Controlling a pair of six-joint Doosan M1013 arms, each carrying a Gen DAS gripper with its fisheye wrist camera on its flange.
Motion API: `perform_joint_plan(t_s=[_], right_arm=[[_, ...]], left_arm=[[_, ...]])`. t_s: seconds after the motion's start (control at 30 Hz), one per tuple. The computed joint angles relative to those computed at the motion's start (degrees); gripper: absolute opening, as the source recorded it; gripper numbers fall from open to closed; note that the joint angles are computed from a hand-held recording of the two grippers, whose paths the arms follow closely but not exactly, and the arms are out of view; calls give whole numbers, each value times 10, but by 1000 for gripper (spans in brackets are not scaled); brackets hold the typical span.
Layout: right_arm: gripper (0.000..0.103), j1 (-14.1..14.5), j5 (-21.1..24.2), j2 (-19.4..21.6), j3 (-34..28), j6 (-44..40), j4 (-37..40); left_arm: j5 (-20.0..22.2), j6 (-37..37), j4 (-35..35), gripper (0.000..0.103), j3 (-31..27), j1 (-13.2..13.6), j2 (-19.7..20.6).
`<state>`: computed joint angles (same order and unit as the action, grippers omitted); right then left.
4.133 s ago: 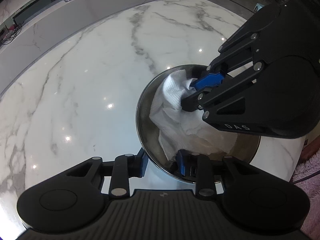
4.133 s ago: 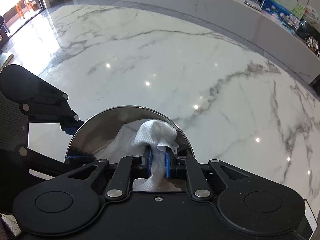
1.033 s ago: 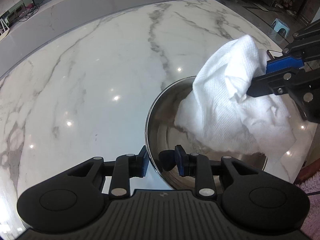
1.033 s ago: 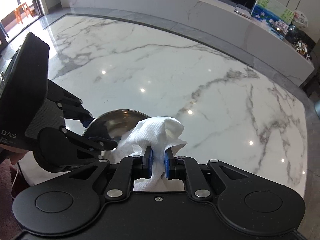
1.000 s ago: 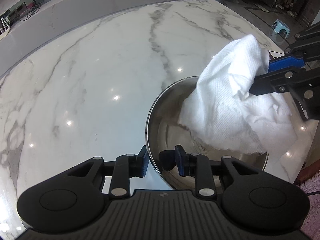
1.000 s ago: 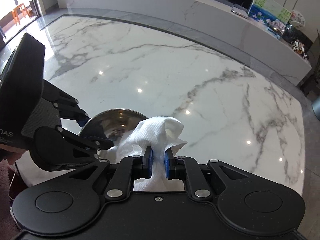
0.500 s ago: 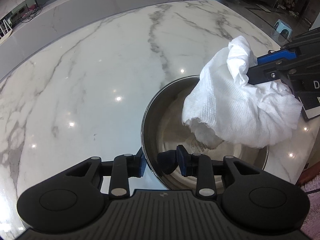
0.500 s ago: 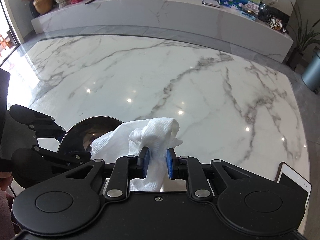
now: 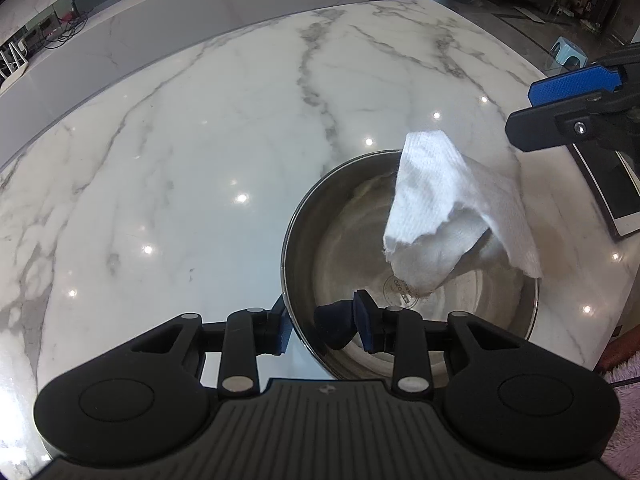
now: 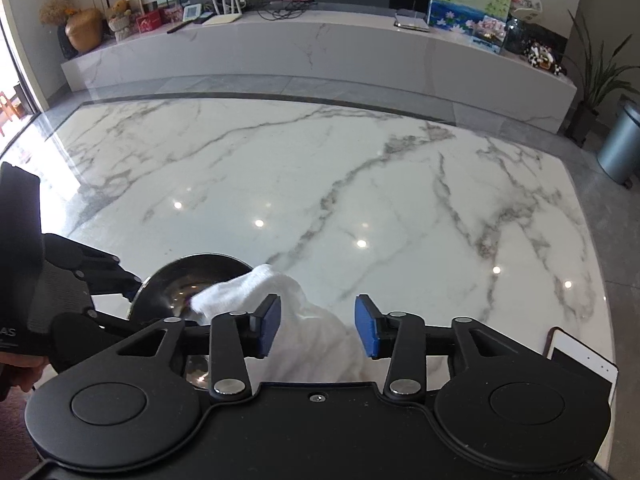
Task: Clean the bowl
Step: 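Carry the cloth past the bowl rim and lower it onto the table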
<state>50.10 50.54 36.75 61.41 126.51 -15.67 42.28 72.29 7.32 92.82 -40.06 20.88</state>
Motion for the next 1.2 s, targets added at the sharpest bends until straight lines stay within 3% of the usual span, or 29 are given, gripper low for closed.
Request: perform_joint_plan(t_s=[0.33,0.6,0.7,0.77,0.8,1.07,1.2], right_arm=[[46,-21,19,22,-11,-43,121],[40,-27,-2,20,7,-43,161],[31,-27,-19,11,18,-39,155],[11,-29,-26,5,25,-40,157],[9,-30,-32,2,30,-47,167],[6,-24,-24,-14,36,-35,112],[6,-21,29,-5,20,-22,60]], left_arm=[[-4,12,-14,31,2,4,-1],[-7,14,-18,31,3,4,-2],[-8,15,-17,31,4,4,-2],[-8,15,-17,31,4,4,-2],[-8,15,-17,31,4,4,-2],[-6,10,-15,31,3,3,-1],[-5,5,-13,32,2,3,-1]])
